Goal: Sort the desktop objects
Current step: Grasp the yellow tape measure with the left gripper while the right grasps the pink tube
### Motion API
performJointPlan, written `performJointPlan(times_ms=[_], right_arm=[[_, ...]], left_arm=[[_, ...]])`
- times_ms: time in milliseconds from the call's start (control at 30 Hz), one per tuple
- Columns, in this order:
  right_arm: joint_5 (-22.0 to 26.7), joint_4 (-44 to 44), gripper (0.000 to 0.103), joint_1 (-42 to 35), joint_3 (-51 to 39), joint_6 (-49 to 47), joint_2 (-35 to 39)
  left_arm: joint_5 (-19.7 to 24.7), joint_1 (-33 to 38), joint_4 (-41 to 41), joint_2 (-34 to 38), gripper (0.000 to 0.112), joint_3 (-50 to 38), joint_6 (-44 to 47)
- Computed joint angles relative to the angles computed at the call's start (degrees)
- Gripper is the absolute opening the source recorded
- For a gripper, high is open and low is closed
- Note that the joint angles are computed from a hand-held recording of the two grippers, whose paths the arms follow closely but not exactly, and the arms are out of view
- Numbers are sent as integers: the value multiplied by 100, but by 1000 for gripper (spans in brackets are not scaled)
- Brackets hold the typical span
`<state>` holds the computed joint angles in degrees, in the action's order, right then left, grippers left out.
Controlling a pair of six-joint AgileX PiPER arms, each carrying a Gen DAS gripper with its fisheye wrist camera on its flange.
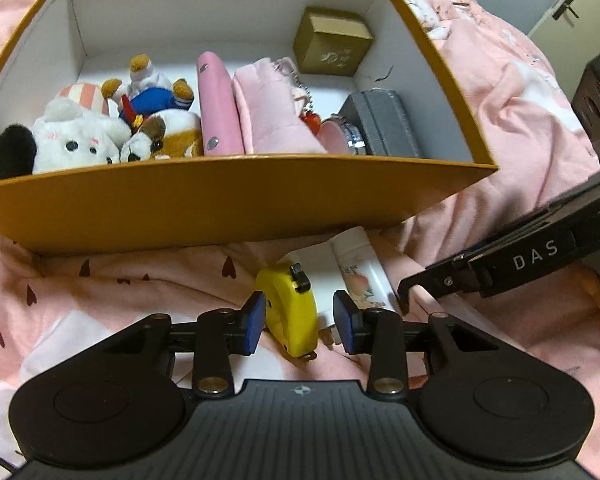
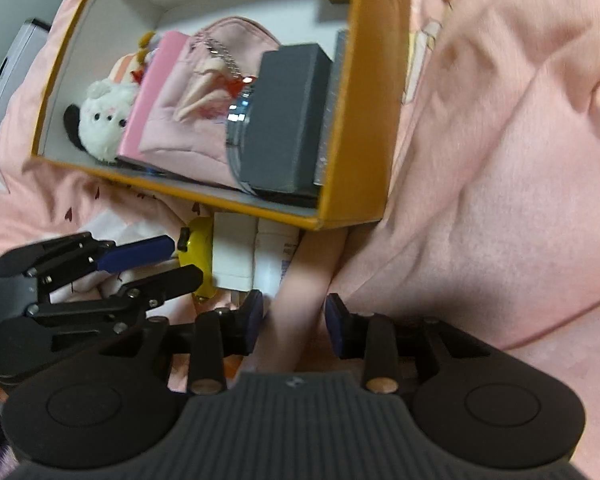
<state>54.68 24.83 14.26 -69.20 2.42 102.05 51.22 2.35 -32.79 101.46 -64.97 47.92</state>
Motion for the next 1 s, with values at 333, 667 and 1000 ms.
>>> performJointPlan(times_ms=[333,667,1000], right_arm=[[-196,281,35,-61,320,-53,-204],[-52,436,32,-141,553,-198,-936],[199,702,29,81,132,-764,-962]], left_arm=[[-28,58,22,167,33,-48,-155],[-173,-3,364,220,32,-44,-584],[156,384,26,-68,24,67,-57]])
